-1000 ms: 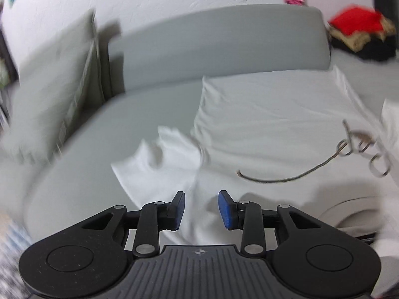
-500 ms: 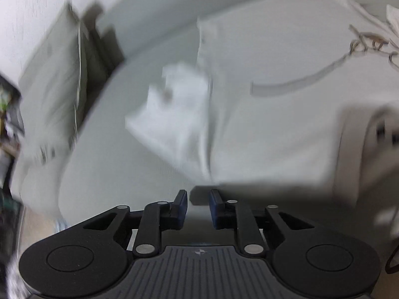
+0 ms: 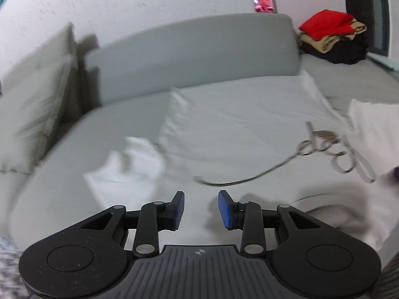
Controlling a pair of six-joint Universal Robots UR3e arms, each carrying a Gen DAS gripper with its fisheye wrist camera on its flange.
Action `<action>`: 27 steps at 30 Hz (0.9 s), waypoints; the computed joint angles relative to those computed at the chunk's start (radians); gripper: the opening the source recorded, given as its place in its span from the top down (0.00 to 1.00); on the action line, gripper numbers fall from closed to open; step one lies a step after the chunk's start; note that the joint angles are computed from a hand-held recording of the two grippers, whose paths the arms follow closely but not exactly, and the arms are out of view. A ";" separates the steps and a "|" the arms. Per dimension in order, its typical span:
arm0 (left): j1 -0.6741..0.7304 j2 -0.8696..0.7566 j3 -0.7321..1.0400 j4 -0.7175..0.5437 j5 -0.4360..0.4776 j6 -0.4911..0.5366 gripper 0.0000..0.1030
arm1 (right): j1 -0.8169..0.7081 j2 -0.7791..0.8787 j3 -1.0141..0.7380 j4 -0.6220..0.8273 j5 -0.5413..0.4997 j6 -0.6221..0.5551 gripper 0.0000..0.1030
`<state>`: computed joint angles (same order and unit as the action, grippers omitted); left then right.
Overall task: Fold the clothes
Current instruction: 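Open both grippers and lift them away from the spread white hoodie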
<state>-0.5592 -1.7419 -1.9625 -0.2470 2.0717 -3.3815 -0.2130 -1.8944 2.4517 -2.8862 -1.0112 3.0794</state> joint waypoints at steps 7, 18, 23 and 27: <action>-0.066 -0.080 0.077 -0.159 0.049 0.039 0.68 | 0.231 0.286 -0.165 -0.103 -0.143 0.052 0.89; -0.090 0.233 -0.154 -0.212 -0.083 0.136 0.71 | -0.017 -0.232 -0.022 0.554 0.044 -0.333 0.88; -0.002 0.282 -0.135 -0.146 -0.171 0.155 0.66 | -0.289 -0.417 0.012 0.681 0.251 -0.318 0.58; 0.032 0.136 0.025 -0.115 -0.194 0.189 0.61 | -0.392 -0.333 -0.037 0.594 0.283 -0.151 0.44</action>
